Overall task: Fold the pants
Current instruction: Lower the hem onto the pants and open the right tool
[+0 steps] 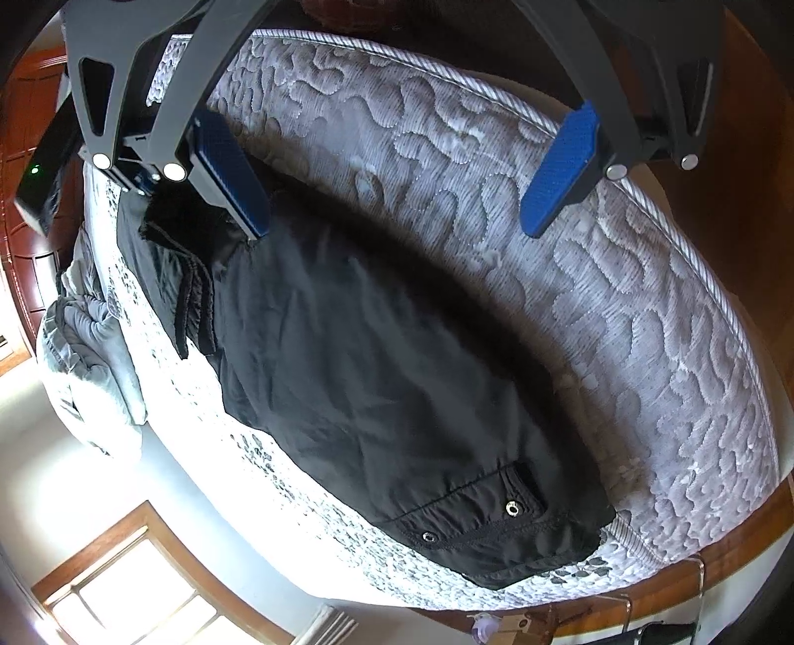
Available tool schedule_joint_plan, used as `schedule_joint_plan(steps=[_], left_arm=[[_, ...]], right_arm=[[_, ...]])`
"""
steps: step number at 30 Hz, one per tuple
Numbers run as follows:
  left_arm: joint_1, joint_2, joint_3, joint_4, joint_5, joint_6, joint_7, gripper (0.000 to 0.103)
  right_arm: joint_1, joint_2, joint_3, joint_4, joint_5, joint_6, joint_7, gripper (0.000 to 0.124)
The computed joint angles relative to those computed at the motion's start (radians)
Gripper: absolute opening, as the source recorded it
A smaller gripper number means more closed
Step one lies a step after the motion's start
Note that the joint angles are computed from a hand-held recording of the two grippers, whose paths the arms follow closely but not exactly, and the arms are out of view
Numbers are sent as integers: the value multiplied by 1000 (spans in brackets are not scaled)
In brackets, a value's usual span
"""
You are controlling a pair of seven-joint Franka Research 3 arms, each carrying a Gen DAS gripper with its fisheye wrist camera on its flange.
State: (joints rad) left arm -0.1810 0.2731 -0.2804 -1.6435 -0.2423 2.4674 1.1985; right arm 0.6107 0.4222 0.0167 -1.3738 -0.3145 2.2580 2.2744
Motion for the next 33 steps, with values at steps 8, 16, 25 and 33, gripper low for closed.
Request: schedule_joint_plan(steps=[8,16,25,33], left_arm=[[-4,13,-3,12,6,-6,0,100],[-8,31,-8,38,10,-11,-1,100],[-18,56,-12,75,20,-35,7,100],[-23,66,-15,86,29,-43,12,100]], right_arm=[[-144,-168,117,-288,409,346,-148,58],[-144,-204,53,-306,383,413,-9,49],[-70,-60,12,-171,223,255,67,44],[-82,-165,14,-305,216,347,120,43]])
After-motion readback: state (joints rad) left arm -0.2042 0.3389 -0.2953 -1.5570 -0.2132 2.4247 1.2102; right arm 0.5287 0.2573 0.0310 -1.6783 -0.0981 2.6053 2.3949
